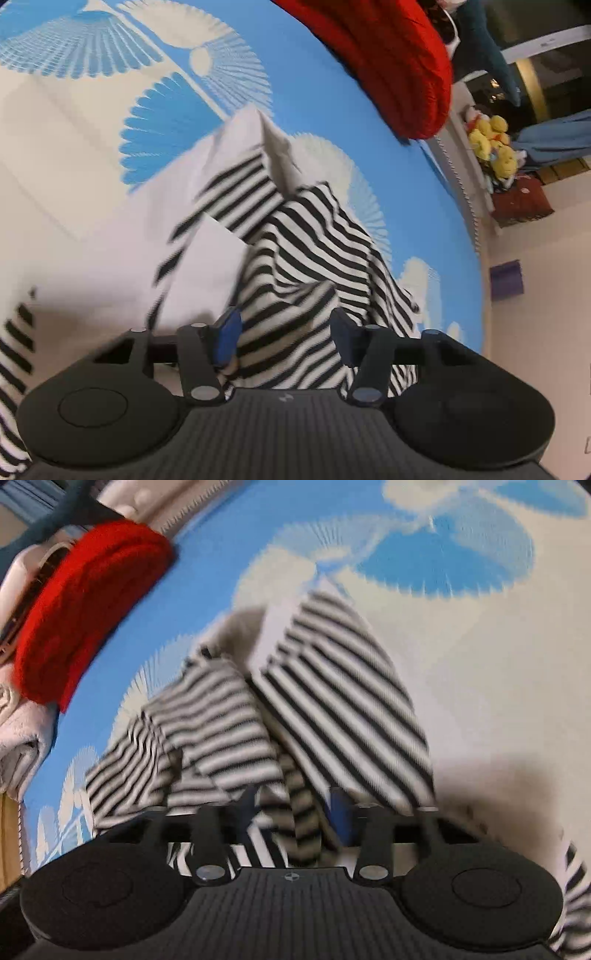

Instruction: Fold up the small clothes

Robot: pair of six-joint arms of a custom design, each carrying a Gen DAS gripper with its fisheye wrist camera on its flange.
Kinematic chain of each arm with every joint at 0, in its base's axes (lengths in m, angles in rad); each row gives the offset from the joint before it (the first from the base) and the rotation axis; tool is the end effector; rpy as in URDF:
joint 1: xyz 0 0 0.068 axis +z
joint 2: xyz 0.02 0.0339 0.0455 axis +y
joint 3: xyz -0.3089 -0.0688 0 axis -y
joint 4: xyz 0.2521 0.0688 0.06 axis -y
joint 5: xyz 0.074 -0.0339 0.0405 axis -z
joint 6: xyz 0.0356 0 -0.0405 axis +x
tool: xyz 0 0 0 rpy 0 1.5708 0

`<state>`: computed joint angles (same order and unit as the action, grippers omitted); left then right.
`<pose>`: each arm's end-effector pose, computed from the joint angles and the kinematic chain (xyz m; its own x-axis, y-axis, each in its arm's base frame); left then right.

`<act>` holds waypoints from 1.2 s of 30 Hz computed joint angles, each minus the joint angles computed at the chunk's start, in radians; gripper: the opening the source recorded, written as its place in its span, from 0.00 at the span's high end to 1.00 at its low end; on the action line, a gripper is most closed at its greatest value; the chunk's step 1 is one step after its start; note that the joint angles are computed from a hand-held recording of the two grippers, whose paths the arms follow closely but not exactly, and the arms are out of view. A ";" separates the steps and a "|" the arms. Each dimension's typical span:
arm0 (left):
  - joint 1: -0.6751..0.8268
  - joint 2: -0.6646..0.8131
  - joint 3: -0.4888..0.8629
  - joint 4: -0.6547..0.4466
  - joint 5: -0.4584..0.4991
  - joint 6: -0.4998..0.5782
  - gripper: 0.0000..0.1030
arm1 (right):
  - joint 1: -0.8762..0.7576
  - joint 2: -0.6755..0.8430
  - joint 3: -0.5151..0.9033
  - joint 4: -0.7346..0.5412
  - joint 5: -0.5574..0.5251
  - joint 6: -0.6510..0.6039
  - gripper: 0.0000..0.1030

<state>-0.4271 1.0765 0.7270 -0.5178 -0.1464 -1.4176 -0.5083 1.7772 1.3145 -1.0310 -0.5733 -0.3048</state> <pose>0.1856 -0.0787 0.2722 -0.4260 -0.8803 -0.2087 -0.6365 0.4556 -0.6223 0.3096 -0.1504 0.2534 -0.9426 0.2365 -0.2358 0.0938 0.8651 0.4928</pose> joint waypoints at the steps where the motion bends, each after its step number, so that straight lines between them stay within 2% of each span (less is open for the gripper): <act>1: -0.008 0.002 -0.009 0.015 0.004 -0.007 0.44 | 0.012 0.018 0.010 0.011 0.005 0.012 0.49; 8: 0.027 0.040 -0.058 0.102 0.029 -0.048 0.44 | 0.029 0.041 -0.023 0.007 0.008 -0.024 0.49; 11: 0.049 0.074 -0.059 0.136 0.051 -0.025 0.46 | 0.050 0.039 -0.027 -0.004 0.003 -0.061 0.50; 12: 0.051 0.088 -0.049 0.125 0.060 -0.011 0.52 | 0.054 0.036 -0.029 -0.006 0.003 -0.069 0.58; 13: 0.048 0.101 -0.037 0.109 0.061 0.002 0.75 | 0.055 0.036 -0.031 -0.007 -0.003 -0.076 0.66; 14: 0.041 0.105 -0.029 0.101 0.053 0.011 0.87 | 0.053 0.037 -0.031 -0.003 -0.021 -0.075 0.83; 15: 0.033 0.100 -0.017 0.083 0.036 0.023 0.96 | 0.041 0.035 -0.027 -0.003 -0.064 -0.065 0.90; 16: 0.019 0.082 -0.006 0.070 0.005 0.037 0.98 | 0.024 0.038 -0.023 0.006 -0.128 -0.043 0.91; 18: -0.007 0.035 0.015 0.087 -0.074 0.086 0.98 | -0.031 0.030 -0.015 0.021 -0.342 0.015 0.94; 19: -0.024 0.002 0.021 0.107 -0.123 0.116 0.98 | -0.062 0.018 -0.020 0.057 -0.458 0.064 0.94; 20: -0.041 -0.028 0.027 0.121 -0.168 0.144 0.98 | -0.081 -0.002 -0.036 0.118 -0.525 0.123 0.94; 22: -0.073 -0.073 0.035 0.127 -0.249 0.188 0.98 | -0.110 -0.041 -0.075 0.269 -0.572 0.265 0.94; 23: -0.076 -0.081 0.039 0.110 -0.260 0.188 0.97 | -0.113 -0.038 -0.069 0.273 -0.543 0.285 0.94; 24: -0.063 -0.079 0.043 0.074 -0.231 0.176 0.97 | -0.108 -0.023 -0.055 0.242 -0.488 0.278 0.94; 25: -0.035 -0.056 0.057 0.012 -0.161 0.164 0.97 | -0.097 -0.002 -0.035 0.186 -0.416 0.246 0.94; 28: 0.029 0.059 0.065 -0.165 0.055 0.142 0.97 | -0.011 0.051 0.004 0.026 -0.046 0.095 0.94; 29: 0.047 0.077 0.039 -0.159 0.118 0.134 0.97 | 0.000 0.067 -0.008 0.012 0.028 0.094 0.94; 31: 0.080 0.066 -0.001 -0.111 0.183 0.105 0.95 | -0.004 0.085 -0.017 -0.002 0.036 0.109 0.94; 32: 0.089 0.061 0.007 -0.118 0.179 0.119 0.92 | 0.006 0.074 -0.013 0.002 0.045 0.099 0.93; 33: 0.089 0.057 0.025 -0.132 0.155 0.145 0.86 | 0.012 0.059 -0.011 0.015 0.045 0.089 0.88; 34: 0.086 0.054 0.050 -0.156 0.122 0.176 0.69 | 0.009 0.039 -0.015 0.040 0.031 0.089 0.85; 35: 0.064 0.050 0.074 -0.183 0.068 0.188 0.58 | 0.006 0.011 -0.025 0.069 0.018 0.094 0.72; 36: 0.025 0.045 0.100 -0.211 -0.015 0.184 0.58 | 0.008 -0.012 -0.034 0.106 0.012 0.098 0.56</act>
<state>-0.4019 1.1216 0.8272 -0.7287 -0.1612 -1.2333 -0.5007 1.7655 1.2801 -0.9254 -0.5614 -0.2067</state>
